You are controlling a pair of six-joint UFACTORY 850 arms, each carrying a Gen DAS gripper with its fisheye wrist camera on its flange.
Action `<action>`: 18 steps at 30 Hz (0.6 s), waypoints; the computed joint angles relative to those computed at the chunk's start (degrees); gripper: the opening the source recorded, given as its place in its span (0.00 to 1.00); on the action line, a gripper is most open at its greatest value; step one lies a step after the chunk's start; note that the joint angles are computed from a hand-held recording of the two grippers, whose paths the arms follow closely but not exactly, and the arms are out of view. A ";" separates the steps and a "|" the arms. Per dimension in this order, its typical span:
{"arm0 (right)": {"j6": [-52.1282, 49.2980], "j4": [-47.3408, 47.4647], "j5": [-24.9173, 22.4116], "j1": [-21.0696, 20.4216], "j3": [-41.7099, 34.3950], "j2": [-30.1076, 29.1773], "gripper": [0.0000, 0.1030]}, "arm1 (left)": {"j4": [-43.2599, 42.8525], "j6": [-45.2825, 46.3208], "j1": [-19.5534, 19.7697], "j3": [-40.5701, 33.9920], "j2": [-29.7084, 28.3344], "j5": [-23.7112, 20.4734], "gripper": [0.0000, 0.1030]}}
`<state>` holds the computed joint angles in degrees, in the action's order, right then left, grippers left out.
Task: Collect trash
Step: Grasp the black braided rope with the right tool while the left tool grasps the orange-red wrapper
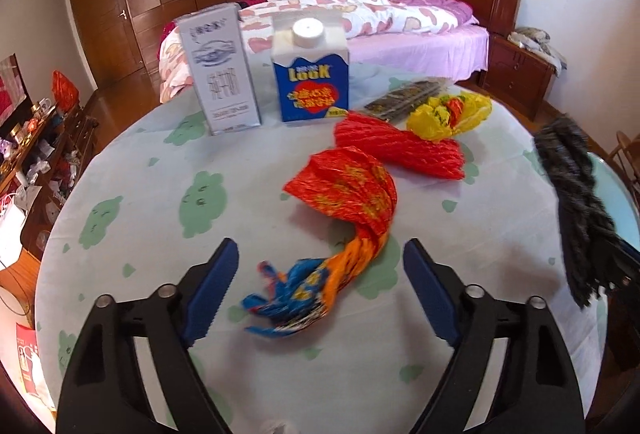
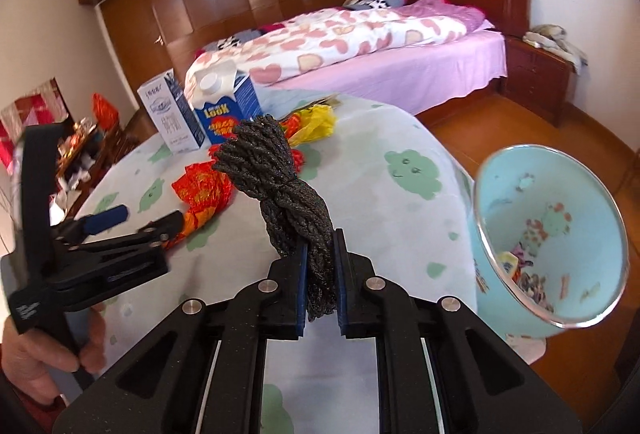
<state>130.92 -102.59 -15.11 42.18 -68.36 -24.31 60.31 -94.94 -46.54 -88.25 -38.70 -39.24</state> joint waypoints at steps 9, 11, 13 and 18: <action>2.89 -1.38 0.19 0.11 1.97 1.71 0.12 | -2.28 1.61 0.79 -1.17 -1.76 2.10 0.39; 4.00 -2.15 0.03 0.26 2.25 1.95 0.12 | -0.28 -1.24 0.81 0.35 -0.67 3.39 0.32; 6.94 -4.60 -0.54 0.68 2.86 2.50 0.12 | 1.98 -5.25 0.83 2.55 0.97 5.14 0.16; 9.34 -6.22 -2.23 1.42 3.74 3.21 0.12 | 8.96 -17.59 0.28 9.11 5.75 8.53 0.12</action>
